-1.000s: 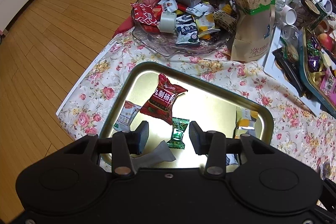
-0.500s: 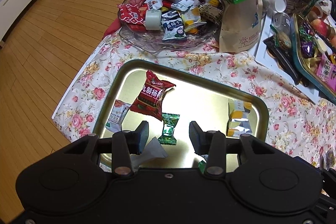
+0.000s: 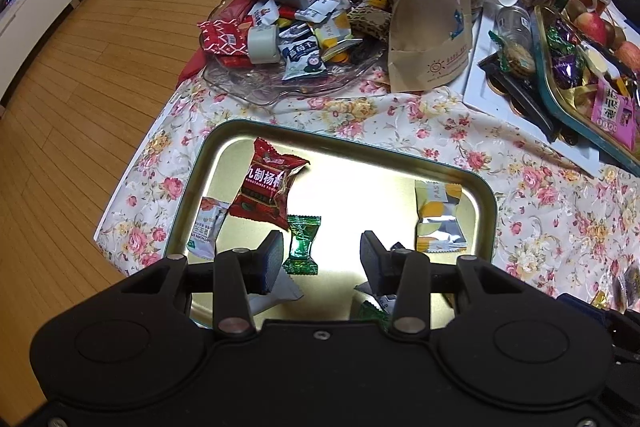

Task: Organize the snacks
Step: 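Open the right tool to drop the gold ingot candy into the gold tray, then move both tools back over the cloth toward the walnut packet and gold candy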

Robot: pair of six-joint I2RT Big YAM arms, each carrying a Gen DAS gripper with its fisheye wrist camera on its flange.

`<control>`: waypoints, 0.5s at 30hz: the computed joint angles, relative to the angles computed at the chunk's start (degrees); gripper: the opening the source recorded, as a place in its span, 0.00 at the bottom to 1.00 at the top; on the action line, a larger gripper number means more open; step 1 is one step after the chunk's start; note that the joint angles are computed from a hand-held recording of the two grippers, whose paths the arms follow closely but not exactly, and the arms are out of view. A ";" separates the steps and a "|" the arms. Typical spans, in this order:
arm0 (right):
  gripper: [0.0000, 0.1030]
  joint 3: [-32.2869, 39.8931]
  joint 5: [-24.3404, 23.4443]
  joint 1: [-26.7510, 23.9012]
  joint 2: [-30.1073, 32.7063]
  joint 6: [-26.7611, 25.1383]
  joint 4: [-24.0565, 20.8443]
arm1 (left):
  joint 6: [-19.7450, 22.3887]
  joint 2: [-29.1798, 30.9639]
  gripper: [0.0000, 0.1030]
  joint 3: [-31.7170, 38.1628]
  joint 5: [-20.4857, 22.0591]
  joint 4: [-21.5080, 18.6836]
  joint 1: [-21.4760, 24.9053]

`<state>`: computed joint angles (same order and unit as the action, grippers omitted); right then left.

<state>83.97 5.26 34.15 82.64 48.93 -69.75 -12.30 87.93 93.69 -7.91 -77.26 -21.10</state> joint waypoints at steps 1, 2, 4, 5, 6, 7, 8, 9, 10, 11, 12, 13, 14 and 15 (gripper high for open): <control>0.46 -0.49 -0.80 -0.45 -0.23 0.70 -0.35 | 0.22 -0.01 0.50 -0.08 -0.38 0.13 -0.36; 0.46 -0.93 -1.52 -0.85 -0.44 1.19 -0.63 | 0.39 -0.01 0.50 -0.16 -0.79 0.24 -0.76; 0.46 -1.67 -2.40 -1.46 -0.81 2.06 -1.37 | 0.76 0.01 0.50 -0.27 -1.42 0.39 -1.51; 0.47 -1.85 -2.46 -1.67 -0.89 2.45 -2.08 | 0.87 0.04 0.50 -0.31 -1.52 0.39 -1.86; 0.50 -2.06 -2.30 -1.82 -1.00 2.75 -2.75 | 0.90 0.05 0.50 -0.34 -1.52 0.38 -2.21; 0.52 -2.32 -2.05 -1.94 -1.18 2.99 -3.28 | 0.94 0.07 0.50 -0.36 -1.53 0.35 -2.58; 0.54 -2.77 -1.74 -2.12 -1.55 3.29 -3.69 | 1.02 0.05 0.50 -0.42 -1.57 0.34 -2.97; 0.55 -3.18 -1.50 -2.26 -1.90 3.64 -3.89 | 1.13 0.01 0.50 -0.49 -1.68 0.36 -3.45; 0.55 -3.75 -1.23 -2.45 -2.37 4.22 -4.04 | 1.27 -0.07 0.50 -0.61 -1.79 0.42 -3.85; 0.55 -4.29 -1.13 -2.70 -2.85 4.68 -4.13 | 1.46 -0.15 0.50 -0.71 -1.96 0.45 -4.43; 0.55 -4.81 -1.15 -2.96 -3.29 4.99 -4.16 | 1.70 -0.18 0.50 -0.79 -2.05 0.49 -4.92; 0.55 -5.36 -1.26 -3.30 -3.75 5.23 -4.23 | 2.04 -0.25 0.50 -0.94 -2.10 0.56 -5.48; 0.55 -5.93 -1.34 -3.64 -4.26 5.43 -4.32 | 2.28 -0.27 0.50 -1.03 -2.19 0.60 -6.02; 0.55 -6.46 -1.34 -3.89 -4.72 5.66 -4.34 | 2.49 -0.27 0.50 -1.12 -2.37 0.65 -6.66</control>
